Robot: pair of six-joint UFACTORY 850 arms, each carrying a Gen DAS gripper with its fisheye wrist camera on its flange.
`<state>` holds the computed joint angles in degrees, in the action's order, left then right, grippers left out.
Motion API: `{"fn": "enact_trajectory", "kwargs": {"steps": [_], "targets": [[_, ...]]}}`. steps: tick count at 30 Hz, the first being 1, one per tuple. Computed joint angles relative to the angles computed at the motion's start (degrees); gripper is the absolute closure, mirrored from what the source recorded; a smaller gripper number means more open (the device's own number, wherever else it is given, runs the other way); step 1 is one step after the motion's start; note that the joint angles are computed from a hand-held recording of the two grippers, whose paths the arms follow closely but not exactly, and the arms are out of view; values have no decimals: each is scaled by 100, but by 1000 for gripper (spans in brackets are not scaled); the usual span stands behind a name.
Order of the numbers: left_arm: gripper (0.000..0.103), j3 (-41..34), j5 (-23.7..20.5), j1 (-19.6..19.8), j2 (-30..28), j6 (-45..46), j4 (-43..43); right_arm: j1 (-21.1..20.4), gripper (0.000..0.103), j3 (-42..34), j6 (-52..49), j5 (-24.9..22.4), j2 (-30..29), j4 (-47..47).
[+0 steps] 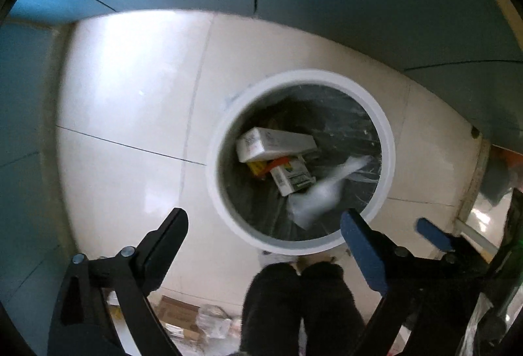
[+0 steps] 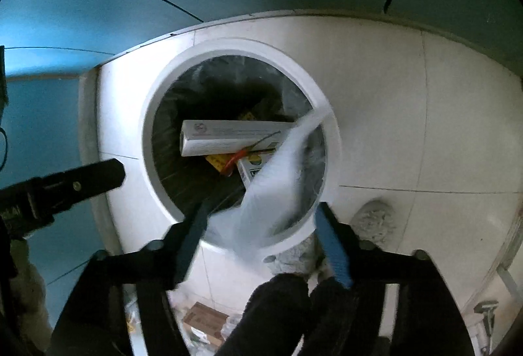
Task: Collect trash
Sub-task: 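Carry the wipe and chili down over the bin and open both tools, then raise both open tools from the bin back up to the counter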
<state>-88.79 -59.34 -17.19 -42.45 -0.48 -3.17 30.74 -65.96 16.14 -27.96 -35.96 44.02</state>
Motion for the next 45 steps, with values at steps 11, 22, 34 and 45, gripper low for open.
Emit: {"fn": "enact_trajectory", "kwargs": {"steps": [11, 22, 34, 45], "targets": [[7, 130, -371, -129, 1217, -316, 1054, 62, 0, -303, 2116, -1092, 1006, -2229], [8, -399, -1325, -185, 2080, 148, 664, 157, 0, -928, 3562, -2684, 2196, -3446], [7, -1881, -2337, -120, 2424, 482, 135, 408, 0, -2622, 4233, -4390, 2776, -4055], [7, -4822, -2772, -291, 1346, 593, -174, 619, 0, -4446, 5035, -5108, 2621, -4760]]}}
